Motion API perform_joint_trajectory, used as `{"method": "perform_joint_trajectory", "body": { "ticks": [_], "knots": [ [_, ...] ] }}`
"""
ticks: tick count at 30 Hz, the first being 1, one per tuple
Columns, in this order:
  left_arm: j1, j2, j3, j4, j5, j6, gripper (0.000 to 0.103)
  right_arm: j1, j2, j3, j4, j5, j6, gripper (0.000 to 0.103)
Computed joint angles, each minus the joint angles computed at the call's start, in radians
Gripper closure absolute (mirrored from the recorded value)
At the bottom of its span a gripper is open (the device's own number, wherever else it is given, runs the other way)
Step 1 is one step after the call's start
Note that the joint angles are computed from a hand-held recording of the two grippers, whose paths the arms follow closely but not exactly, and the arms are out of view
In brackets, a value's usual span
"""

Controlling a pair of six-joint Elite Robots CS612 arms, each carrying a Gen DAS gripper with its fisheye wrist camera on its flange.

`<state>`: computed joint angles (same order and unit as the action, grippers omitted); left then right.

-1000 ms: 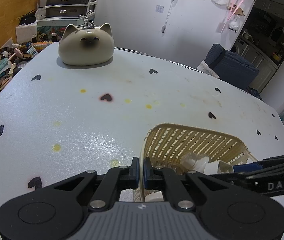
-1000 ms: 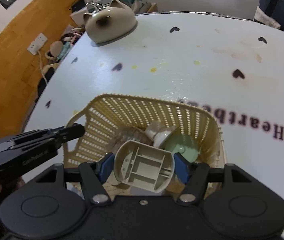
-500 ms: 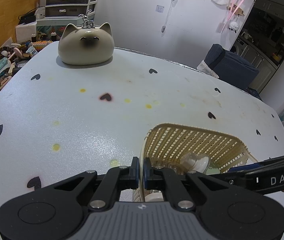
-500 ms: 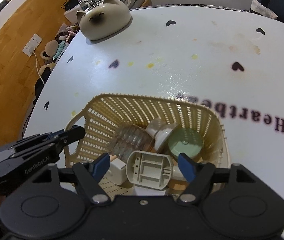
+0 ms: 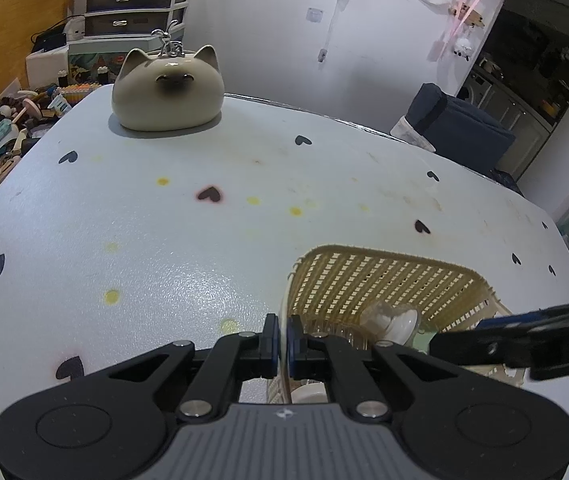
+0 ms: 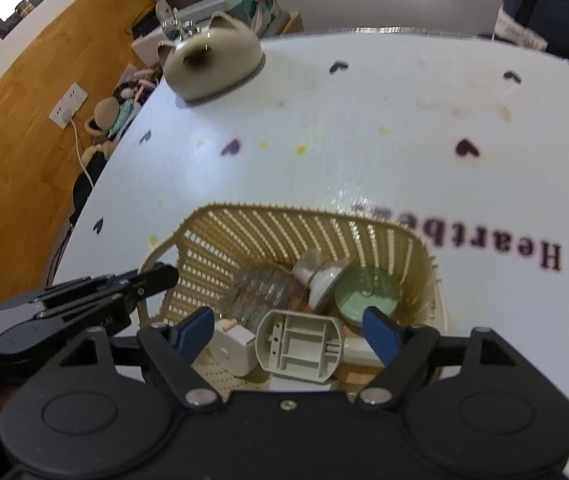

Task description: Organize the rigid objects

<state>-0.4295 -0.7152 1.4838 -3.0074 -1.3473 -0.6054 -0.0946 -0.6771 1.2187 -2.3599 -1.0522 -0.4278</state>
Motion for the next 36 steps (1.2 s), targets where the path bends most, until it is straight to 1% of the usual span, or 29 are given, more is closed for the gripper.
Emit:
{"method": "perform_joint_trajectory", "body": {
  "ticks": [6,9,12,14,16,19,21,22,23,28,29,33,36],
  "knots": [
    [0.001,-0.006,0.004,-0.001,-0.007,0.041,0.098,-0.012,-0.029,0.066,-0.139,0.026,0.081,0.018],
    [0.000,-0.013,0.011,-0.006,-0.006,0.052,0.096,-0.017,-0.043,0.100,-0.216,0.033,0.119,0.018],
    [-0.003,-0.022,0.022,-0.012,0.003,0.055,0.086,-0.020,-0.057,0.135,-0.294,0.028,0.140,0.017],
    [-0.005,-0.029,0.032,-0.024,0.009,0.055,0.083,-0.022,-0.064,0.156,-0.344,0.024,0.144,0.016],
    [-0.011,-0.038,0.043,-0.042,0.023,0.052,0.073,-0.025,-0.068,0.178,-0.405,0.025,0.153,0.016],
    [-0.022,-0.052,0.061,-0.079,0.052,0.047,0.062,-0.032,-0.071,0.203,-0.485,0.026,0.160,0.016],
    [-0.032,-0.060,0.072,-0.105,0.072,0.054,0.060,-0.039,-0.074,0.218,-0.533,0.030,0.162,0.016],
    [-0.037,-0.064,0.076,-0.114,0.084,0.053,0.057,-0.043,-0.076,0.226,-0.554,0.035,0.164,0.016],
    [-0.042,-0.068,0.081,-0.122,0.098,0.052,0.056,-0.047,-0.078,0.232,-0.573,0.041,0.166,0.016],
    [-0.075,-0.095,0.116,-0.167,0.168,0.057,0.041,-0.073,-0.096,0.277,-0.676,0.073,0.180,0.014],
    [-0.082,-0.102,0.125,-0.173,0.183,0.055,0.039,-0.079,-0.101,0.288,-0.697,0.080,0.181,0.014],
    [-0.113,-0.129,0.166,-0.205,0.234,0.041,0.027,-0.102,-0.124,0.342,-0.770,0.094,0.180,0.012],
    [-0.139,-0.146,0.198,-0.224,0.267,0.032,0.023,-0.120,-0.142,0.389,-0.830,0.098,0.175,0.011]
  ]
}}
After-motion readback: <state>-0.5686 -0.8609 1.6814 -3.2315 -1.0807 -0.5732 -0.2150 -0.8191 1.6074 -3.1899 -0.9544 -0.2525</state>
